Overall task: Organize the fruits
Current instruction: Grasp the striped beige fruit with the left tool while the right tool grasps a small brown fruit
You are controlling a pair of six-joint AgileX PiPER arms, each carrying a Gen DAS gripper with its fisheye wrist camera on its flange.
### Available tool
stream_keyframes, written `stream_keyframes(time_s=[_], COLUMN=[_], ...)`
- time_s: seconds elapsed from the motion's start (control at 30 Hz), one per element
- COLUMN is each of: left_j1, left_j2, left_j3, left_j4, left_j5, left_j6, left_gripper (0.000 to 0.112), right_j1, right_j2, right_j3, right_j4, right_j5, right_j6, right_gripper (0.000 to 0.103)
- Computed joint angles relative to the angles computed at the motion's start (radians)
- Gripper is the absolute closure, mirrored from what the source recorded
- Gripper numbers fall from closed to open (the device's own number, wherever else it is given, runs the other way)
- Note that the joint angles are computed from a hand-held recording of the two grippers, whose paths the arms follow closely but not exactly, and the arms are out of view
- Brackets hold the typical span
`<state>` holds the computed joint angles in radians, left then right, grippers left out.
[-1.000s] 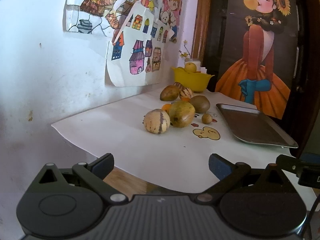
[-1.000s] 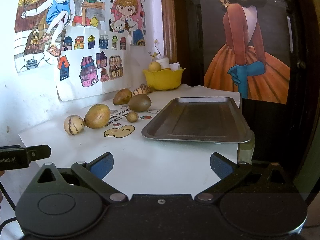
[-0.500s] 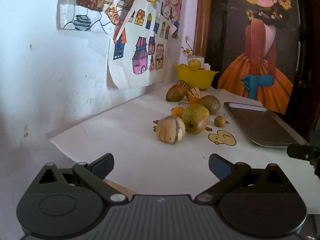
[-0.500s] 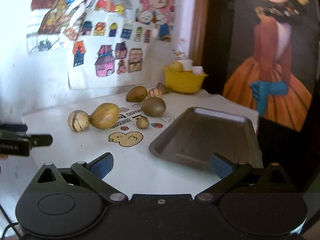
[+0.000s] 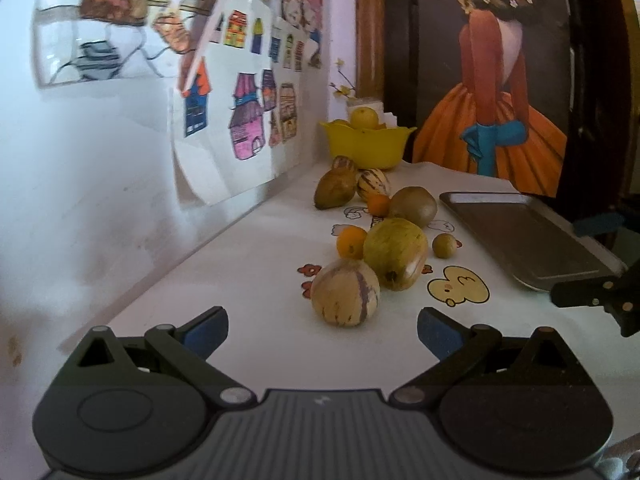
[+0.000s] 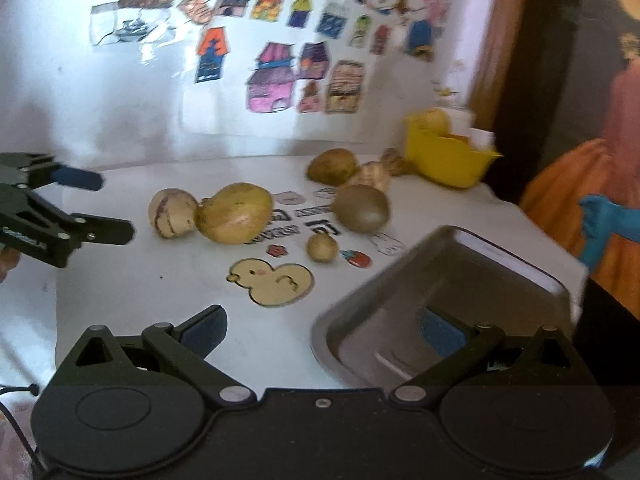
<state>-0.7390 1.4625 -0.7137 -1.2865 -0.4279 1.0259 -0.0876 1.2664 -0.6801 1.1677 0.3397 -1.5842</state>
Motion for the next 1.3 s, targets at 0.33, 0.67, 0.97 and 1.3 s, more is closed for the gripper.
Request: stream_keyframes(time_s=[0.33, 0.67, 0.97, 1.3], left_j1=[0.059, 0.12, 0.123, 0.136], left_j2=[0.107, 0.162, 0.176, 0.195], left_j3=[-0.11, -0.17, -0.189, -0.228], left_j4=[-0.022, 0.002, 0.002, -0.182], left_j5=[0.11, 0.196, 0.21, 0.229], left_j6=[0.097, 0.116, 0.138, 0.305], left_gripper=[0.01, 0.017, 0.032, 0.048], right_j1=[0.015, 0.018, 0.034, 0.025], right_j2=[0.292, 0.461, 0.512, 0.53], right_j3=[-0.311, -0.515, -0.567, -0.585], right_j4=[-0.234, -0.295, -0.321, -0.307], right_j5=[0.13, 0.249, 0.263, 0.292], right_j6=[0.157, 0.237, 0.283, 0.326], right_gripper=[0.001, 0.018, 0.042, 0.068])
